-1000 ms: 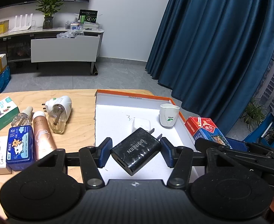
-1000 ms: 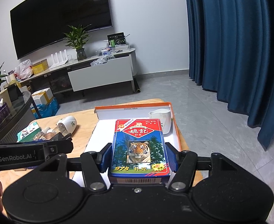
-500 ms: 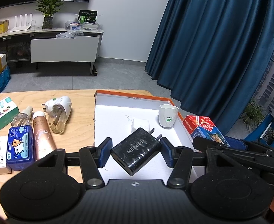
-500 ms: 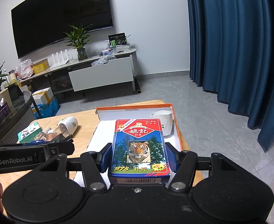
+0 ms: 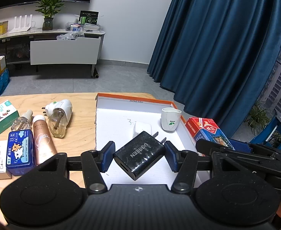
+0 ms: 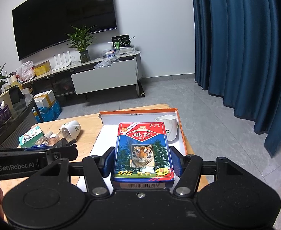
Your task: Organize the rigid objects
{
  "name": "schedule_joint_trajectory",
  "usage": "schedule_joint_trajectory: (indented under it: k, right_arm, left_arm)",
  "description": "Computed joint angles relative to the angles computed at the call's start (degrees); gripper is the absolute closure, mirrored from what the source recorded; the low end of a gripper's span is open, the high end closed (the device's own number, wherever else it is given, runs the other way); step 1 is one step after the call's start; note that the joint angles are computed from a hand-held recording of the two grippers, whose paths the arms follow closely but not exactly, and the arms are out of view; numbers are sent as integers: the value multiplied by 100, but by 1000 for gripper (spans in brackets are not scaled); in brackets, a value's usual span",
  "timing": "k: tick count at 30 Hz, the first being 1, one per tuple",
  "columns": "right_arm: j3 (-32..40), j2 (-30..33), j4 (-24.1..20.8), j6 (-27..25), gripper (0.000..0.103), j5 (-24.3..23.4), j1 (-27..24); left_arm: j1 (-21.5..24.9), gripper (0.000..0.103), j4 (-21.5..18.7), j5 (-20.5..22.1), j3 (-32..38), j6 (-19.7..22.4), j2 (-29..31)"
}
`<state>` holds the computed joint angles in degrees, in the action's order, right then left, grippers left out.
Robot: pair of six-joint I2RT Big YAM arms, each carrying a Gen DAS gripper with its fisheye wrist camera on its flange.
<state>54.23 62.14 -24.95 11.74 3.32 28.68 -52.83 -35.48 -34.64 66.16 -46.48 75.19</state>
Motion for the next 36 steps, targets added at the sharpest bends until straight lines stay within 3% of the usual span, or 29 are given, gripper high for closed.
schedule_joint_trajectory:
  k: [36]
  right_arm:
    - [5, -37, -55, -29, 32, 1, 5]
  left_arm:
    - [-33, 46, -25, -8, -21, -98, -42]
